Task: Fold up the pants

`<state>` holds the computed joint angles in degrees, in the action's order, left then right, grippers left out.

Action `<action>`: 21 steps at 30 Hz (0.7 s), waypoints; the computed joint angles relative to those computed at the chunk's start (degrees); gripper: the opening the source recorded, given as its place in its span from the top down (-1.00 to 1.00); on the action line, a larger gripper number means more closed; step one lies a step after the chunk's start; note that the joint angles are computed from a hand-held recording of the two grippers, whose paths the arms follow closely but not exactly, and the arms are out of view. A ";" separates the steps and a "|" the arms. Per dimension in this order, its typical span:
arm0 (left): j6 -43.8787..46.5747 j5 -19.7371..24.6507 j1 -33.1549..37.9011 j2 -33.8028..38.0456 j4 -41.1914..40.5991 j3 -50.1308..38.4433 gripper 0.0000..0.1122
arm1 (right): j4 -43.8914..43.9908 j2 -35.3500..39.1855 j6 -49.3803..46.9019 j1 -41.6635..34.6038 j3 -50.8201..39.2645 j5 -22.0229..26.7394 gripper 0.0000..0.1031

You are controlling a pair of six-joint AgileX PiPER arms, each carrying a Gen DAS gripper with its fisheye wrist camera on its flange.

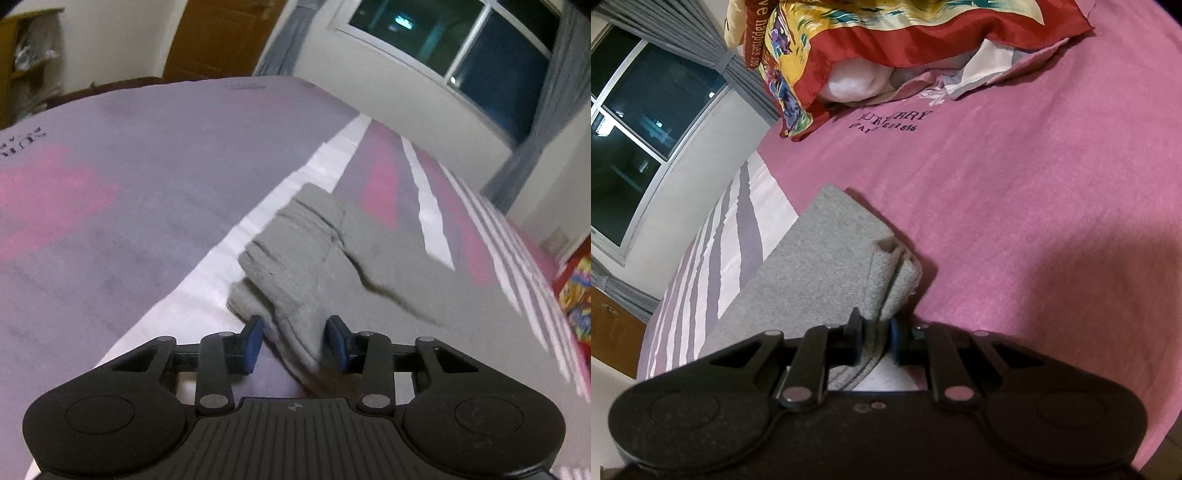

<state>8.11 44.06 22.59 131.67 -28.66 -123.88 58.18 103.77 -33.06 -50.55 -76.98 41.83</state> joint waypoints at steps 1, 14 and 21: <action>0.93 -1.33 -0.08 -0.67 -0.69 1.25 0.31 | -0.56 -0.04 0.45 0.22 -0.15 -0.19 0.76; 3.64 -10.83 -0.37 -6.37 -5.25 11.69 0.31 | -1.63 0.34 0.93 0.69 -0.89 -0.75 0.75; -1.68 -2.56 0.91 -0.42 -4.35 1.71 0.31 | 0.28 0.50 -0.60 0.45 -0.24 -1.02 0.75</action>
